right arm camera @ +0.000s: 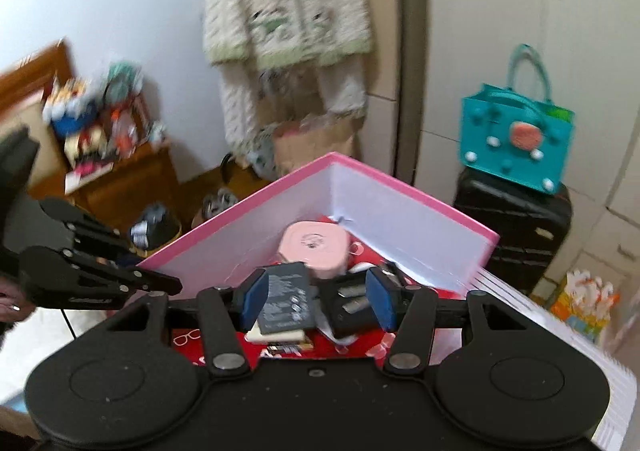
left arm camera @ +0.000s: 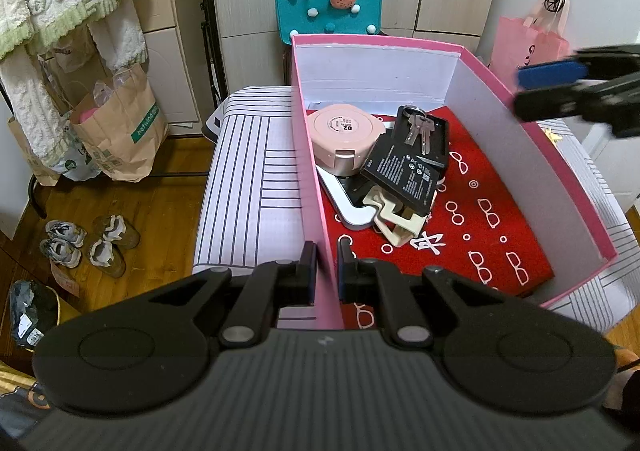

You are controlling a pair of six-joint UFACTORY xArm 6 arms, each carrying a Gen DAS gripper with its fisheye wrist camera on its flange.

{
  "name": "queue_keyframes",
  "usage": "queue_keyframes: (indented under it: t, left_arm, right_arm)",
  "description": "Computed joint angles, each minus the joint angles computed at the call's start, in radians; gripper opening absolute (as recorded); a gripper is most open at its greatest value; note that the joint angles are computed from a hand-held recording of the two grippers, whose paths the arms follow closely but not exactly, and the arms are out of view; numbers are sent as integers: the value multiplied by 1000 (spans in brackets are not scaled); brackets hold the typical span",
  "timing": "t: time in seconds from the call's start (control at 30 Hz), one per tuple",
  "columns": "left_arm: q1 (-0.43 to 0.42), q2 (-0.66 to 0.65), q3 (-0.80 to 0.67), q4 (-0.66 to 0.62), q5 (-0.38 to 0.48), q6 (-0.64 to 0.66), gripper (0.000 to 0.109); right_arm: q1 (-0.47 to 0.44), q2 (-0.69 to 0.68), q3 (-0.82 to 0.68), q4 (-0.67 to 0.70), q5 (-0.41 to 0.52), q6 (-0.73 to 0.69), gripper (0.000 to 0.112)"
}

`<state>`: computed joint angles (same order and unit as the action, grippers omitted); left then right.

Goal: Organize rigid objects
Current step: 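Move the right gripper to the yellow starfish and grasp it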

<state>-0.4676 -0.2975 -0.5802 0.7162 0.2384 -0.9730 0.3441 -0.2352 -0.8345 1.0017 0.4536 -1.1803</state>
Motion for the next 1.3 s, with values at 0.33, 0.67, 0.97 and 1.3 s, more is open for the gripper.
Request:
queue_keyframes:
  t: [0.33,0.67,0.97,1.3]
  left_arm:
    - [-23,4,-24,-28,55,18,8]
    - [-57,35,-102,-202,188,177,8]
    - [-69,60,-142,-174,237,143,8]
    - [-66,75,-151,-122,227,50,8]
  right_arm:
    - [-123,-138,151,115,-33,-105,60]
    - [-231,-91,193,307,-76,-328,65]
    - [-282,49,148,622,-165,-699,68]
    - [-348,254,-1,810,-208,-854,70]
